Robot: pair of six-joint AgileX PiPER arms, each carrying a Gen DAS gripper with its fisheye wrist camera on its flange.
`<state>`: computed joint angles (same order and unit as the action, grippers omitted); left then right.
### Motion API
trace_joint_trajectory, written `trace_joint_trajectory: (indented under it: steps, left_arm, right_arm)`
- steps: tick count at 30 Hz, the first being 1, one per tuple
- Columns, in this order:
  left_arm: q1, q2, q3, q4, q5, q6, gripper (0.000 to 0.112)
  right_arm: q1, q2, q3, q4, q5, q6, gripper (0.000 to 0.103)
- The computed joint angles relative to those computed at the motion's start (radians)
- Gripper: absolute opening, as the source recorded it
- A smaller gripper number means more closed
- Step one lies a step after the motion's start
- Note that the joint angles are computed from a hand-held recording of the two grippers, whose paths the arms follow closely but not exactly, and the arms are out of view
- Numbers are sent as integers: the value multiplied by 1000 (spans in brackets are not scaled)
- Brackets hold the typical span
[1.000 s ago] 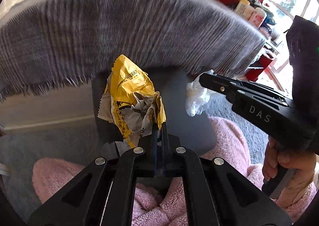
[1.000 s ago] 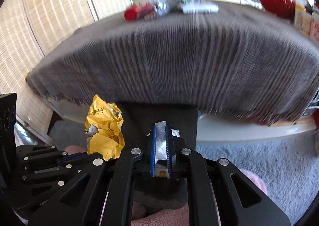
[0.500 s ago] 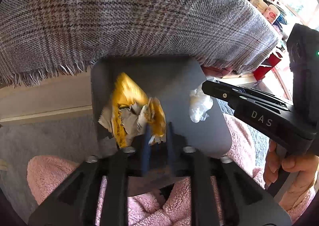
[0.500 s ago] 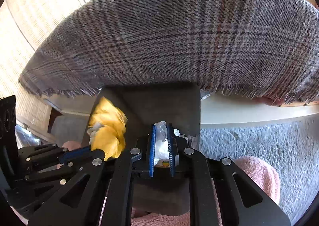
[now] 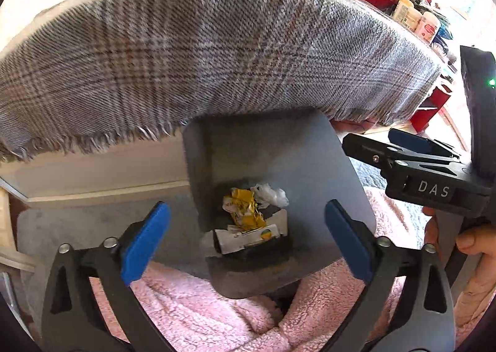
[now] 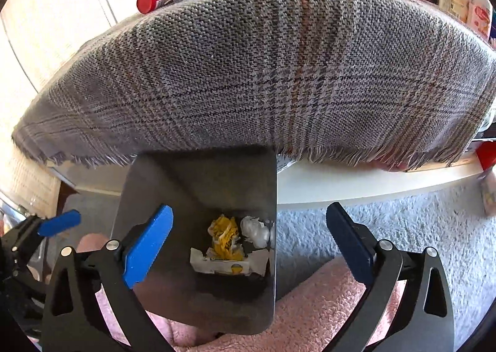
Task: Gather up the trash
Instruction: 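Carry both items down into the dark bin and open both grippers, then raise both grippers back toward the remaining trash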
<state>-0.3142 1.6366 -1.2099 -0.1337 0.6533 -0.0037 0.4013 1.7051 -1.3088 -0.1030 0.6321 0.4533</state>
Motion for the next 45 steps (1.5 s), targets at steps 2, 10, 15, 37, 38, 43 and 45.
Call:
trace_joint_trajectory:
  steps: [2,10,15,37,38,43,45]
  left_arm:
    - [5,-12,1,14,7,-4,95]
    - [23,-69,7,42,10,-28,95]
    - [33,-96,10,55,0,-29,95]
    - [103,170,-560,-49,120,96,94]
    - [99,193,-595,-42,134,91,94]
    - [89,360,-850,-11,253,74,84]
    - [92,408,-927,-14,292,80,77]
  right_arm:
    - [-2,-10,-2,0,3,-4,100]
    - [-13,-89,19,-12,-12,1,100]
    - [-10,-134,10,-37,-21,9,100]
    - [-134,128,-494,-93,92,-66,100]
    - [-142,147,-516,-83,101,-75,100]
    - [-163,250,-645,-29,147,-151,100]
    - [-166,286,-696,-1,163,-192,99]
